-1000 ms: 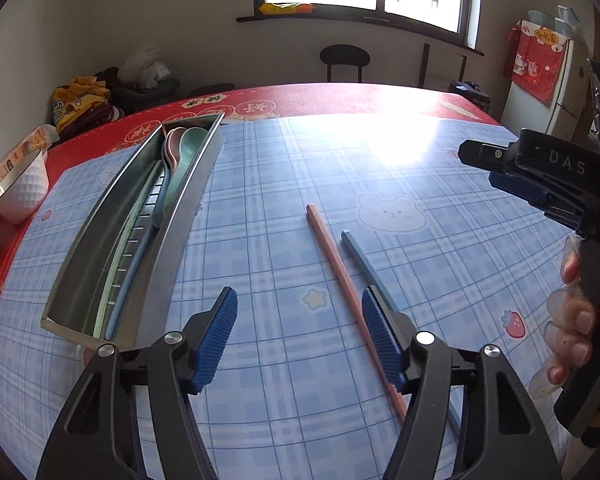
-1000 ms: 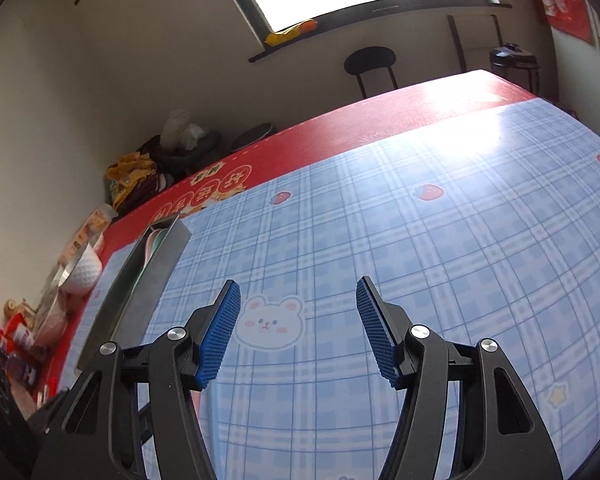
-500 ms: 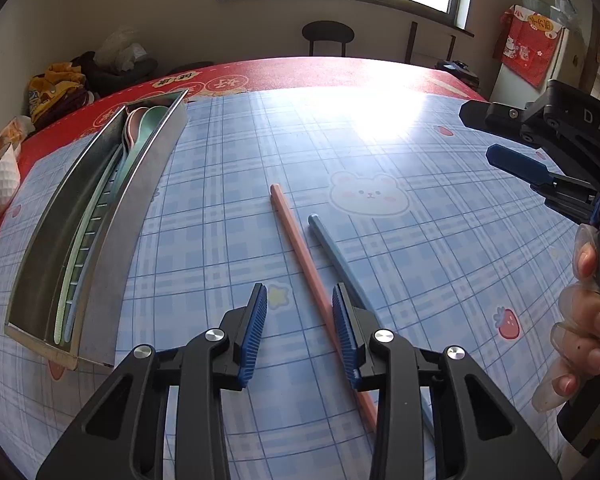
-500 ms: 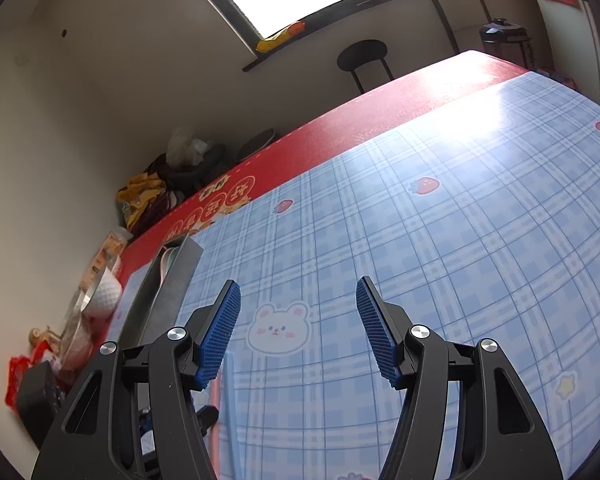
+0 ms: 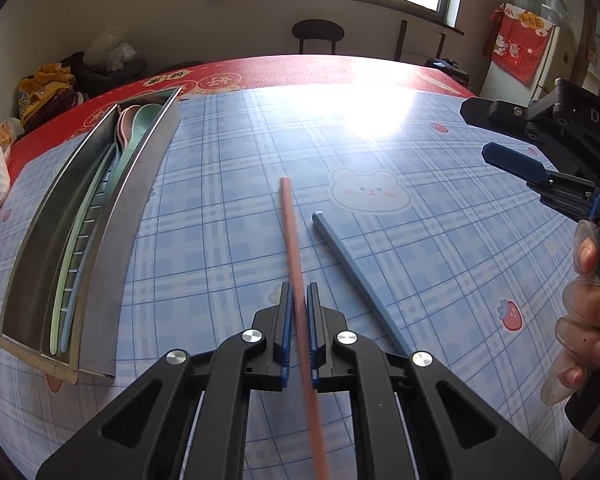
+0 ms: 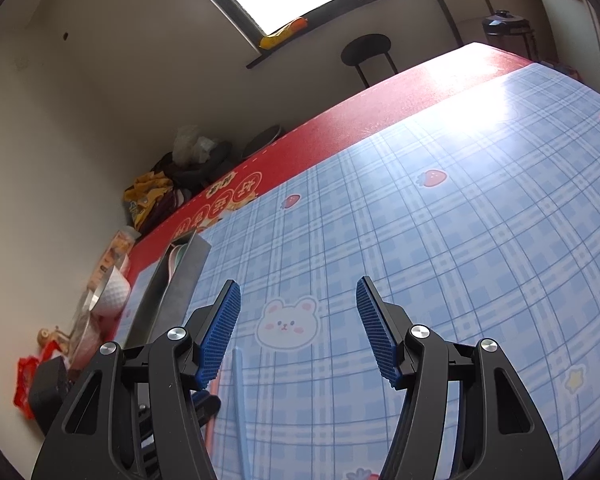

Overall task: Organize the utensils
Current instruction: 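Move the left tool over the pink chopstick and close on it, then move the right tool over the blue chopstick and close on it while the left tool holds the pink chopstick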

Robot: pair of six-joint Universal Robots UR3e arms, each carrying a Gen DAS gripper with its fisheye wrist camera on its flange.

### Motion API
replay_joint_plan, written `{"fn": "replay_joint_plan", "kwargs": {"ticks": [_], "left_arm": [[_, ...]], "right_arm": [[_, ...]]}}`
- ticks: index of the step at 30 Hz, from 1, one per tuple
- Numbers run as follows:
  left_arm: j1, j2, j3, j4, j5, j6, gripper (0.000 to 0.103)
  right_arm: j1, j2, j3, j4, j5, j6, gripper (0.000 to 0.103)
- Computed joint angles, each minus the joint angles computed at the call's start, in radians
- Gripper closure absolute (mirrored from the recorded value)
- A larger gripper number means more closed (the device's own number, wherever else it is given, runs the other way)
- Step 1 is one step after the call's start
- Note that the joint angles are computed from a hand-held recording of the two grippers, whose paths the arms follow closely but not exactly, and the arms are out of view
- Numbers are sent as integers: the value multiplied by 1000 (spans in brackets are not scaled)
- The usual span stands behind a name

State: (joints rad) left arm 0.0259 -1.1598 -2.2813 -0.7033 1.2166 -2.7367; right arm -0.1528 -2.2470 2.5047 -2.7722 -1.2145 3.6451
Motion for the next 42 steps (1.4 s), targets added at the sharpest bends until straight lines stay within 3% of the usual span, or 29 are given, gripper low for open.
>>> {"fn": "replay_joint_plan", "kwargs": {"ticks": [6,9,18,27,32,35,39,42], "left_arm": [[44,85,-43,-53,-15,80,97],[83,152,-72,-94,-17,145,97],[306,394,-125,-344,-116,379,97],[423,425,-114,-450,-214,408,97],[398,415,-120,-418,-191,384,97],[375,411,-128,-381,-172,368,97],[423,420,-109,-470,-220,413,97],[434,431,-107,-492,-228,425,97]], "right_arm": [[-11,14,8,-11,42,8,44],[24,54,-7,-40,15,8,44],[104,169,-46,-87,-35,1,44],[237,314,-108,-157,-113,-31,44],[271,344,-110,-206,-141,-59,44],[284,335,-127,-156,-168,-39,44],[394,340,-187,-58,-295,-43,45],[437,327,-205,28,-322,-44,45]]}}
